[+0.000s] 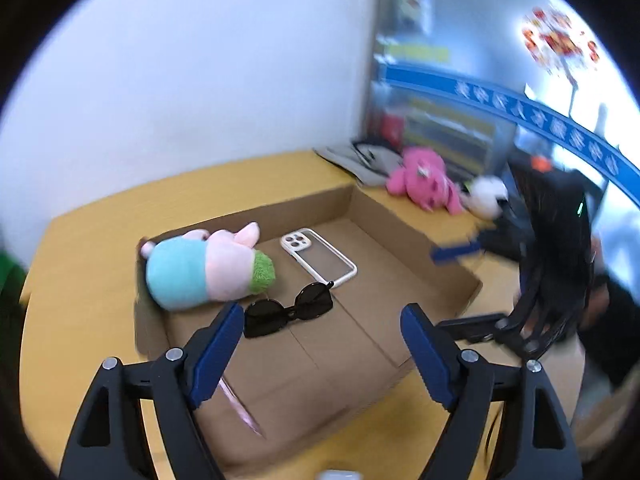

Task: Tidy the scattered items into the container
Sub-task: 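Lower the sunglasses into the box, open the right gripper and withdraw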

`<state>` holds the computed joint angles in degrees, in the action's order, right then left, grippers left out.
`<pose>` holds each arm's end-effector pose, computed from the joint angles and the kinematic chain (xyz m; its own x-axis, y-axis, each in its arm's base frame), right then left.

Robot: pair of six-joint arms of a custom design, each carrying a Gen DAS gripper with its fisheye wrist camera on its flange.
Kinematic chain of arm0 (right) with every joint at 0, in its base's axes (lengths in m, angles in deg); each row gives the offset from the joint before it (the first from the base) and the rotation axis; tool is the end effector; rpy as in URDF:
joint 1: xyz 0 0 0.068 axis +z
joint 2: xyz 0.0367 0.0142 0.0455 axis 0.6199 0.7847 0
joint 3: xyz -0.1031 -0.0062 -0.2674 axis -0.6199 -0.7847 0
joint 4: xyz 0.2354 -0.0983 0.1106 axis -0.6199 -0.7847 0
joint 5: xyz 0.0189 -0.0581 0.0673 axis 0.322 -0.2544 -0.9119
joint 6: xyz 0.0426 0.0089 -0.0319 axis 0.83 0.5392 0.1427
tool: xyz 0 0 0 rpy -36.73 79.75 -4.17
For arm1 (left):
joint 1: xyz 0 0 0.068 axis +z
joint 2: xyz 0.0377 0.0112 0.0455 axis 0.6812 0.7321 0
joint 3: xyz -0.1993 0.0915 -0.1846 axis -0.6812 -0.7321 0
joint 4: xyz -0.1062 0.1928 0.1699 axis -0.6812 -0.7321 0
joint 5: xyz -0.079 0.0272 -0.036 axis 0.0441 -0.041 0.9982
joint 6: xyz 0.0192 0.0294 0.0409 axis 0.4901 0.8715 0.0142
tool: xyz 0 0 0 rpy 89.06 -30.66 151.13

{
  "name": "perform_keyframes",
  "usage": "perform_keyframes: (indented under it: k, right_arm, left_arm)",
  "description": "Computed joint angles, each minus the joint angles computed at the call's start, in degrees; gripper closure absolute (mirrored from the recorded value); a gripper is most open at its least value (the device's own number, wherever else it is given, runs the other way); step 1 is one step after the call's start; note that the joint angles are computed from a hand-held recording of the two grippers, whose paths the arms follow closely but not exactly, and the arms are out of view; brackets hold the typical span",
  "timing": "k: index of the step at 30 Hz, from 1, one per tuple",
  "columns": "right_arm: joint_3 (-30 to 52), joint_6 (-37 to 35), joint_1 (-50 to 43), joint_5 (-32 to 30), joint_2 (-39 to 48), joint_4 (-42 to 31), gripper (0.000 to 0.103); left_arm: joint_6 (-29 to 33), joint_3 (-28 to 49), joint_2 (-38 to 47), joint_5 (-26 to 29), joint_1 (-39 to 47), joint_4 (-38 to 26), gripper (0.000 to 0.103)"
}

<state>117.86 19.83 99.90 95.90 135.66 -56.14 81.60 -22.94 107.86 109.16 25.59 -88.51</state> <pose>0.1206 0.1899 0.3080 -0.6803 -0.1354 -0.7203 -0.3085 0.9444 0.1138 0.2326 -0.0929 0.3450 -0.4090 0.4133 -0.8136 0.8061 0.5815 -0.1098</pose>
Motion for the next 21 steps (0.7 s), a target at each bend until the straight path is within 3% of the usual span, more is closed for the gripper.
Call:
perform_keyframes:
  k: [1, 3, 6, 7, 15, 19, 21]
  right_arm:
    - [-1.4, 9.8, 3.3, 4.8, 0.0, -2.3, 0.0]
    - [-1.6, 20.8, 7.2, 9.8, 1.5, -7.6, 0.0]
    - [-2.0, 32.8, 13.4, 13.0, 4.6, -14.2, 0.0]
    - [-3.0, 32.4, 13.0, 12.7, 4.9, -13.1, 0.0]
    - [-0.2, 44.1, 22.0, 19.4, 8.3, -23.6, 0.0]
    - [-1.0, 45.4, 24.0, 20.7, 8.9, -24.0, 0.0]
    - [-1.2, 47.4, 24.9, 21.0, 9.0, -25.1, 0.0]
  left_arm:
    - [-3.1, -2.3, -2.2, -0.5, 0.0, 1.3, 0.022]
    - [-8.9, -7.7, -7.1, -3.4, -1.3, 3.8, 0.022]
    - [-15.2, -12.7, -12.7, -10.8, -4.6, 6.2, 0.022]
    - [-16.5, -13.7, -14.5, -12.8, -5.4, 5.7, 0.022]
    - [-27.7, -18.7, -18.9, -21.2, -9.6, 6.1, 0.022]
    - [-27.3, -19.2, -19.9, -17.3, -8.1, 4.5, 0.022]
    - [-26.9, -19.7, -20.6, -18.3, -8.6, 4.3, 0.022]
